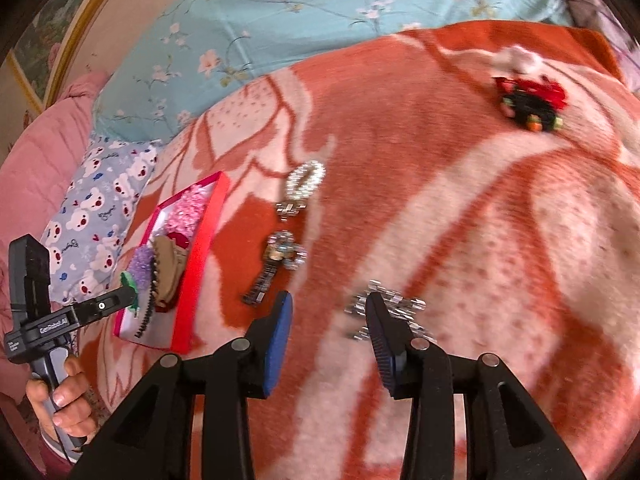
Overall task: Organize jewelry
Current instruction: 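Move both tools toward the silver chain and the wristwatch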
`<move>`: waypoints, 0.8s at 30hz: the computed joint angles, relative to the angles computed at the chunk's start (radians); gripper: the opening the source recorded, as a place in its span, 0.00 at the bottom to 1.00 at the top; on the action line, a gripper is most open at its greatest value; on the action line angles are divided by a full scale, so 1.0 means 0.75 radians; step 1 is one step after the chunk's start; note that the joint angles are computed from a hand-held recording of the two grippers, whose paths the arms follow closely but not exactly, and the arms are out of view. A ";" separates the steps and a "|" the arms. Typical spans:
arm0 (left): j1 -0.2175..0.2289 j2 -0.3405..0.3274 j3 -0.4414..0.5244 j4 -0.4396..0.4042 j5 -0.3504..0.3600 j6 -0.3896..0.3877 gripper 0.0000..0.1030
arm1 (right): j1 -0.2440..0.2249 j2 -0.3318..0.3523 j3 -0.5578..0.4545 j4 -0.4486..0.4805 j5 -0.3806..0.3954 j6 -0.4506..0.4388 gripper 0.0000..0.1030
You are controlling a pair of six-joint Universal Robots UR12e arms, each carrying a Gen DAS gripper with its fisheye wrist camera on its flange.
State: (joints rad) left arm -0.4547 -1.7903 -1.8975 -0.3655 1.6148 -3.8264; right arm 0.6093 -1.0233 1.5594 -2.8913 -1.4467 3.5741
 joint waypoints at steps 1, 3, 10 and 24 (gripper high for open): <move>-0.006 -0.005 0.008 -0.005 -0.003 0.006 0.50 | -0.005 -0.010 0.017 -0.004 -0.009 0.002 0.40; -0.019 -0.022 0.031 -0.017 -0.013 0.023 0.50 | -0.010 -0.023 0.038 -0.007 -0.018 0.008 0.42; -0.048 -0.071 0.097 -0.060 -0.047 0.070 0.50 | -0.019 -0.041 0.073 -0.004 -0.036 0.003 0.42; -0.051 -0.160 0.182 -0.157 -0.076 0.121 0.50 | -0.005 0.001 0.010 0.121 -0.071 -0.141 0.55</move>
